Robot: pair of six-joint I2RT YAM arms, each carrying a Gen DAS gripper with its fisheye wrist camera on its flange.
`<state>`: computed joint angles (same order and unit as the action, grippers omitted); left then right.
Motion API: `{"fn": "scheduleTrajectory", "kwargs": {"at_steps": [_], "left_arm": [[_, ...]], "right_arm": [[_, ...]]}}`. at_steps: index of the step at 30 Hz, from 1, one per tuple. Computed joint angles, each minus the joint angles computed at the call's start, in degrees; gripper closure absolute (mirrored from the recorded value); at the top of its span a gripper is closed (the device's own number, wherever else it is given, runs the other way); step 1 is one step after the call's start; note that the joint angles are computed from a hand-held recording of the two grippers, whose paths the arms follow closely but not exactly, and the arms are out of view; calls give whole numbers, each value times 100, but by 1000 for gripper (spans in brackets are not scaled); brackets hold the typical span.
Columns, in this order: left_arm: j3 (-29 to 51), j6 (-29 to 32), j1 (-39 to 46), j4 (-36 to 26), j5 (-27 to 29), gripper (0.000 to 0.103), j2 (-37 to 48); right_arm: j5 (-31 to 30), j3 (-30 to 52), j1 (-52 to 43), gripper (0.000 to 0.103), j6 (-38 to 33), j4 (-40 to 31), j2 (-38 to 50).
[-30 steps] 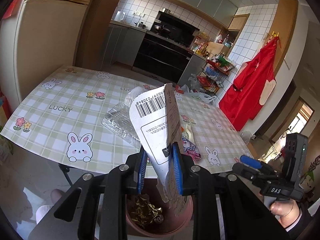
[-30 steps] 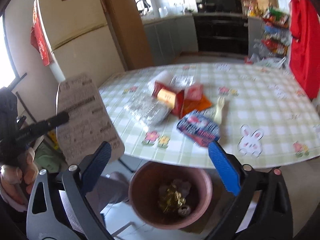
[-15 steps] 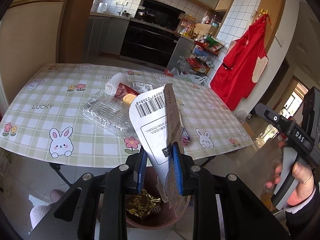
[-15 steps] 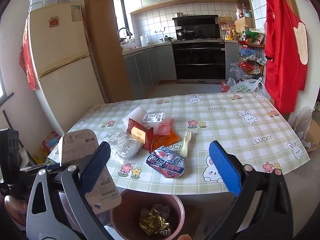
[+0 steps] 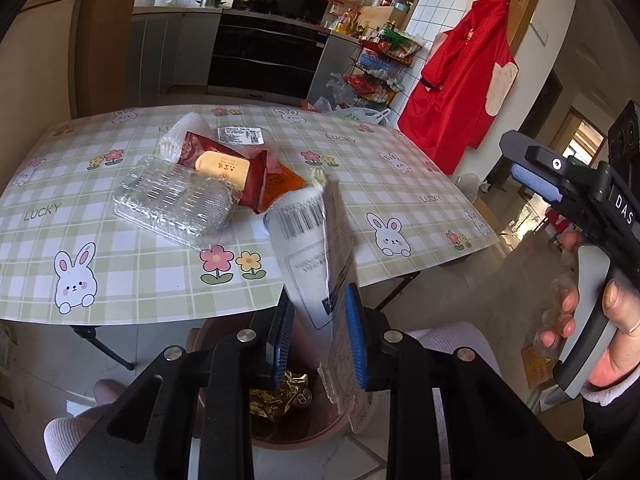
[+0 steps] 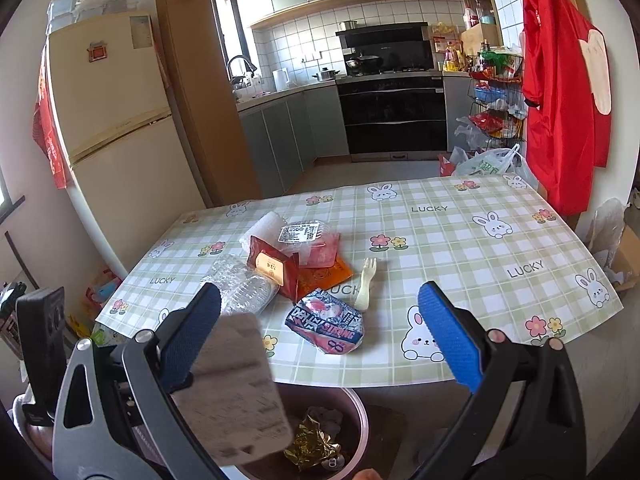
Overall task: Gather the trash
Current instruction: 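Carry the white label over the bin and open the left gripper, then raise both tools back above the table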
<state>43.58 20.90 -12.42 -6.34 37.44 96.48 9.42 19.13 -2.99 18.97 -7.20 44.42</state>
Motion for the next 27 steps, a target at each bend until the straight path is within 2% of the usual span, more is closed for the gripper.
{"fn": "scheduleTrajectory", "kwargs": {"at_steps": [1, 2, 3, 5, 9, 11, 15, 20, 23, 27], "left_arm": [[25, 68, -47, 13, 21, 64, 88], [23, 82, -100, 79, -6, 47, 134], [-14, 49, -153, 222, -96, 41, 154], [-13, -56, -145, 407, -227, 39, 222], [48, -420, 169, 594, -212, 19, 156], [92, -621, 337, 747, -312, 13, 110], [231, -915, 629, 895, -484, 7, -38], [351, -1196, 979, 1209, -704, 6, -260], [474, -1246, 1166, 1276, -678, 6, -255], [584, -1287, 1219, 1399, -835, 6, -62]], "right_arm": [[-10, -4, -7, 6, 16, -7, -4], [-31, -11, -27, 6, 33, 11, 15], [-65, -19, -47, 6, 49, 24, 32], [-41, -21, -10, 6, 74, -1, 23], [38, -18, -26, 6, 58, -59, 0], [47, -4, -59, 6, 63, -53, 71], [81, 7, -38, 6, -47, -77, 139], [130, 49, 62, 6, -296, 18, 344], [-188, 137, -89, 6, -763, 229, 822], [-587, 339, -329, 6, -1328, 666, 1876]]}}
